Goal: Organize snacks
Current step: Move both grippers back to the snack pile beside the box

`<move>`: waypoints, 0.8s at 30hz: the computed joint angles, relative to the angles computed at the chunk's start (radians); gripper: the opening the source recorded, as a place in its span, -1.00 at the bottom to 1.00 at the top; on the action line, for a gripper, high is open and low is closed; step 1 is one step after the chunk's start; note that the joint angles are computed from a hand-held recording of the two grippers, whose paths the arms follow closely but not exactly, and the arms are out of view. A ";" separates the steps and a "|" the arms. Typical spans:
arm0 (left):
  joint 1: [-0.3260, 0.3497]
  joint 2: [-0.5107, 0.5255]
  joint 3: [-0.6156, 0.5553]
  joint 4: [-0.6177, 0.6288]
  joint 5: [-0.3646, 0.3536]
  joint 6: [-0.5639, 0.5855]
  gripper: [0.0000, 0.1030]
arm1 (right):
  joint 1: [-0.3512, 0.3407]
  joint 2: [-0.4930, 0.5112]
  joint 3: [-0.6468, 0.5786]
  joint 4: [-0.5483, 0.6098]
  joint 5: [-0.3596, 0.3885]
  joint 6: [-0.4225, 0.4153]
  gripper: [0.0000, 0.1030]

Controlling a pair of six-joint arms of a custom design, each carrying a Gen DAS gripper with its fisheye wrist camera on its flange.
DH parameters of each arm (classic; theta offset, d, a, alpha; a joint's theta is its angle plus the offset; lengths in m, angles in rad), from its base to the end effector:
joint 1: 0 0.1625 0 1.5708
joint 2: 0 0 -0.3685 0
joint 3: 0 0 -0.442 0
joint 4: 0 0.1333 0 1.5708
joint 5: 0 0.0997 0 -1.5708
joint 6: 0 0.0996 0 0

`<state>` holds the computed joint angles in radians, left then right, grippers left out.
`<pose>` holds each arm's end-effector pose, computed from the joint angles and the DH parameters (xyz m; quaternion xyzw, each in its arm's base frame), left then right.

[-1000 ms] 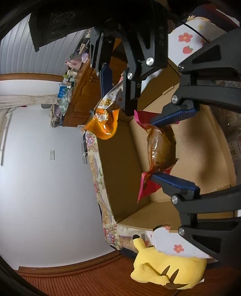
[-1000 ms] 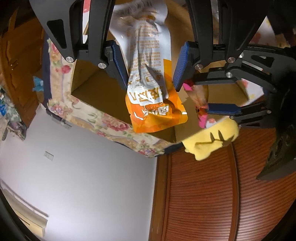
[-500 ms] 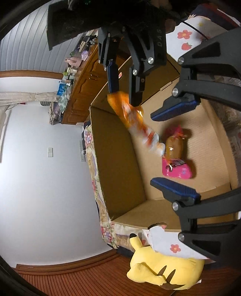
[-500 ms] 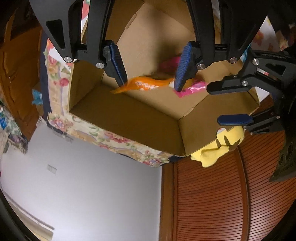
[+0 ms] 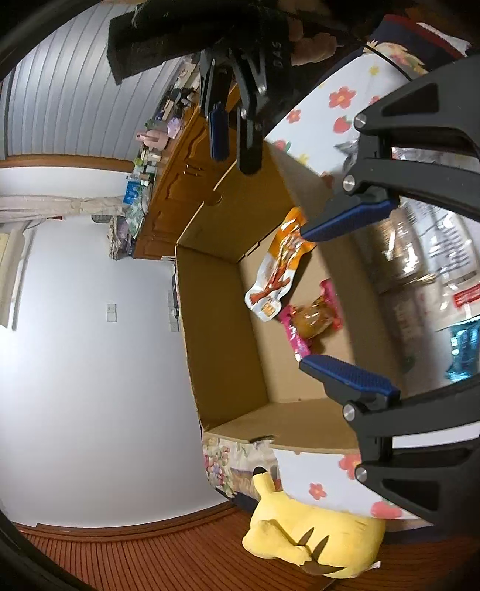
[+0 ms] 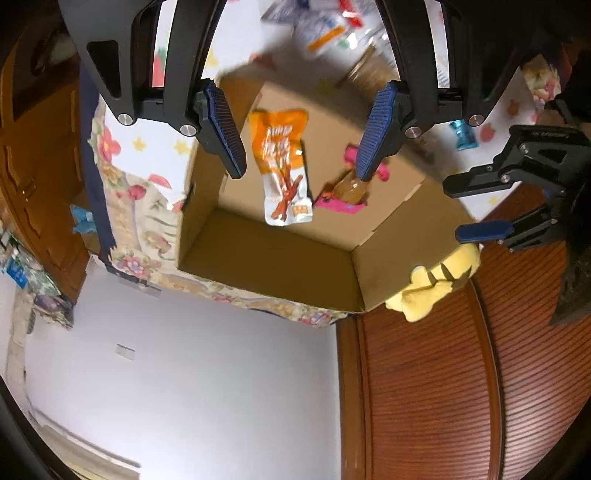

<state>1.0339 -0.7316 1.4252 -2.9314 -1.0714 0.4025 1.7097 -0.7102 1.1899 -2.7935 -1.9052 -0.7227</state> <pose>-0.2263 -0.7340 0.1191 0.3423 0.8531 -0.3322 0.2117 0.2116 -0.7869 0.1969 0.3288 -0.8601 0.2982 0.2515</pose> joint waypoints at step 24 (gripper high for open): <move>-0.001 -0.122 0.353 -0.123 0.007 -0.023 0.32 | -0.089 -0.244 0.558 -0.297 0.037 0.098 0.23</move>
